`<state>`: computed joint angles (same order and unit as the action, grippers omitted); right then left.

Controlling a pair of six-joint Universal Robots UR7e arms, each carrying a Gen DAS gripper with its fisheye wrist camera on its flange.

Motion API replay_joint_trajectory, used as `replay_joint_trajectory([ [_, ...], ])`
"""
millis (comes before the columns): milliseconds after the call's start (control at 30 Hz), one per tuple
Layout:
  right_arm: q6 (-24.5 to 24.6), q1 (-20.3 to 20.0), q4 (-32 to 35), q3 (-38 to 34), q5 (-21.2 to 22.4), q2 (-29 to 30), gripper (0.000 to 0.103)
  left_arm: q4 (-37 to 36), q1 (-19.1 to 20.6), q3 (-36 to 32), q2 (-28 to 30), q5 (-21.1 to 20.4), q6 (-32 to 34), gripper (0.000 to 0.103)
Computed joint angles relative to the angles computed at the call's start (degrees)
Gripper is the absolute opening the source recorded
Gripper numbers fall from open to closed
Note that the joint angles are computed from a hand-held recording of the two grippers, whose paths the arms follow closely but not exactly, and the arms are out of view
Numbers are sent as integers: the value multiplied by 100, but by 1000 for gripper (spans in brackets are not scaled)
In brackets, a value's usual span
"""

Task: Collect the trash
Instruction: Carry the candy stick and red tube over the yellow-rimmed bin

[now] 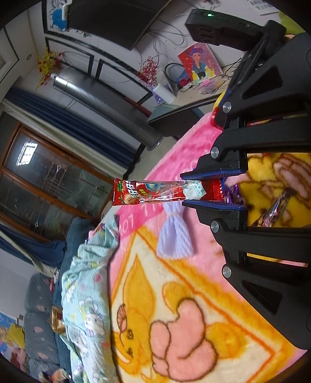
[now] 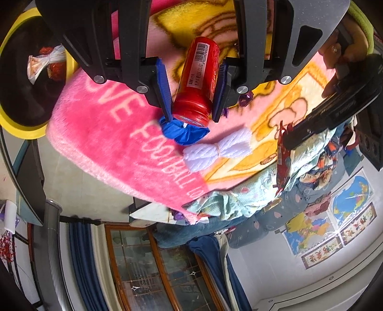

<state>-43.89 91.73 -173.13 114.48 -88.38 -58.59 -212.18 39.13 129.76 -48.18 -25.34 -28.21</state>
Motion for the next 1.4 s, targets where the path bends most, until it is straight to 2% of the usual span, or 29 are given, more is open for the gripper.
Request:
replay_joint_trajectory([
  [1000,284,-378,-71,-508,97,-400,32,577,-60,-706,647,-1089,480,11],
  [1400,417,-579,-117,-759,37,-497,32,868,-18,-1219,1005,-1577,840,11],
])
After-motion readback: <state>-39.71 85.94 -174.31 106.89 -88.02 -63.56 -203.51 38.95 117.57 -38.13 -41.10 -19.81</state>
